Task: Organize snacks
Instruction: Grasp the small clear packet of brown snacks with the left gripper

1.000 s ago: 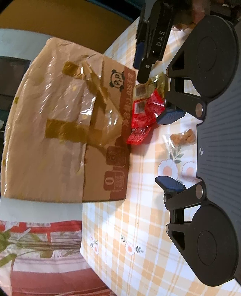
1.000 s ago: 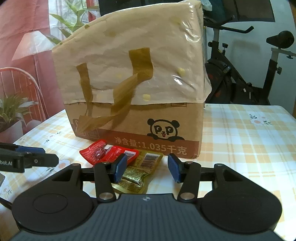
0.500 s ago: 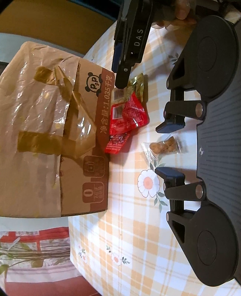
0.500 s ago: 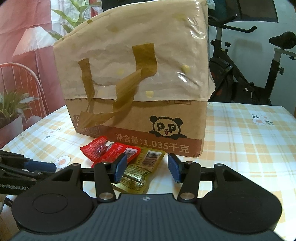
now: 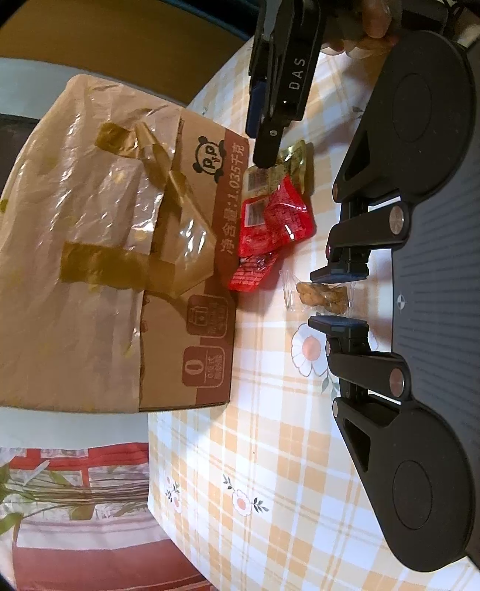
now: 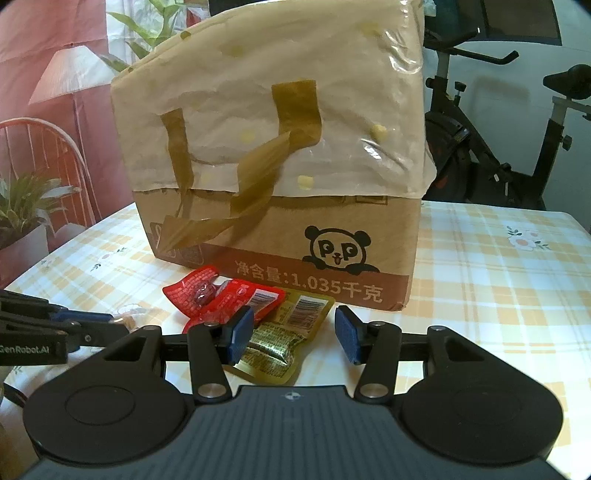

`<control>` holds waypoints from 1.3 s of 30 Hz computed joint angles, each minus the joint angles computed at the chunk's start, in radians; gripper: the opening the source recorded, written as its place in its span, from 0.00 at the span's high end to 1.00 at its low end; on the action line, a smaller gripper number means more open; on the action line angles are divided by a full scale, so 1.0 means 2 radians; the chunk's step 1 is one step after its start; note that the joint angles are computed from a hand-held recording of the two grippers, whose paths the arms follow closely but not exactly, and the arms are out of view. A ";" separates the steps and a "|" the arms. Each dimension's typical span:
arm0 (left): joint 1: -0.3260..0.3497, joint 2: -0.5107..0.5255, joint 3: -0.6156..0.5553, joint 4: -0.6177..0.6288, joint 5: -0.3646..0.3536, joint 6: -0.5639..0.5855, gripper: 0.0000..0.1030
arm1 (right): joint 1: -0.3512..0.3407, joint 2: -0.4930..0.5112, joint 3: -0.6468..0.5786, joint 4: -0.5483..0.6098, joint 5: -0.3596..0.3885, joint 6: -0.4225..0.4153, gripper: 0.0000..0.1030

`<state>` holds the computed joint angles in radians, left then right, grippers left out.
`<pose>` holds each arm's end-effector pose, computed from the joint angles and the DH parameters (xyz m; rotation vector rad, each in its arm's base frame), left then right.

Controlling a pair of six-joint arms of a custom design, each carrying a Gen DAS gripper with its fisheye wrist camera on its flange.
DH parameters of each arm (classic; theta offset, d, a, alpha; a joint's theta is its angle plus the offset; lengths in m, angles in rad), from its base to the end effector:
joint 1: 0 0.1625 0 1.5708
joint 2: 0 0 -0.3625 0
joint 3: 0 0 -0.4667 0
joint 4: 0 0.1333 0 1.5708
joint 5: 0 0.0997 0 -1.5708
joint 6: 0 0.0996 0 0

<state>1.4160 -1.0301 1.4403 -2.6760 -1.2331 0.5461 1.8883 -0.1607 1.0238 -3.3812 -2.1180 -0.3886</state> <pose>0.0485 -0.7680 0.2788 0.7313 2.4616 -0.8257 0.3236 -0.7236 -0.1028 0.4902 -2.2979 1.1681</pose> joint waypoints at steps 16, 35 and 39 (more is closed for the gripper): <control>0.016 0.000 -0.016 -0.014 -0.019 -0.037 0.81 | 0.025 0.065 -0.137 0.179 -0.022 -0.008 0.33; 0.018 -0.007 -0.010 -0.019 -0.027 -0.040 0.81 | 0.031 0.067 -0.131 0.187 -0.057 0.007 0.48; 0.016 -0.012 -0.003 -0.019 -0.028 -0.037 0.81 | 0.033 0.039 -0.076 0.151 -0.047 0.013 0.49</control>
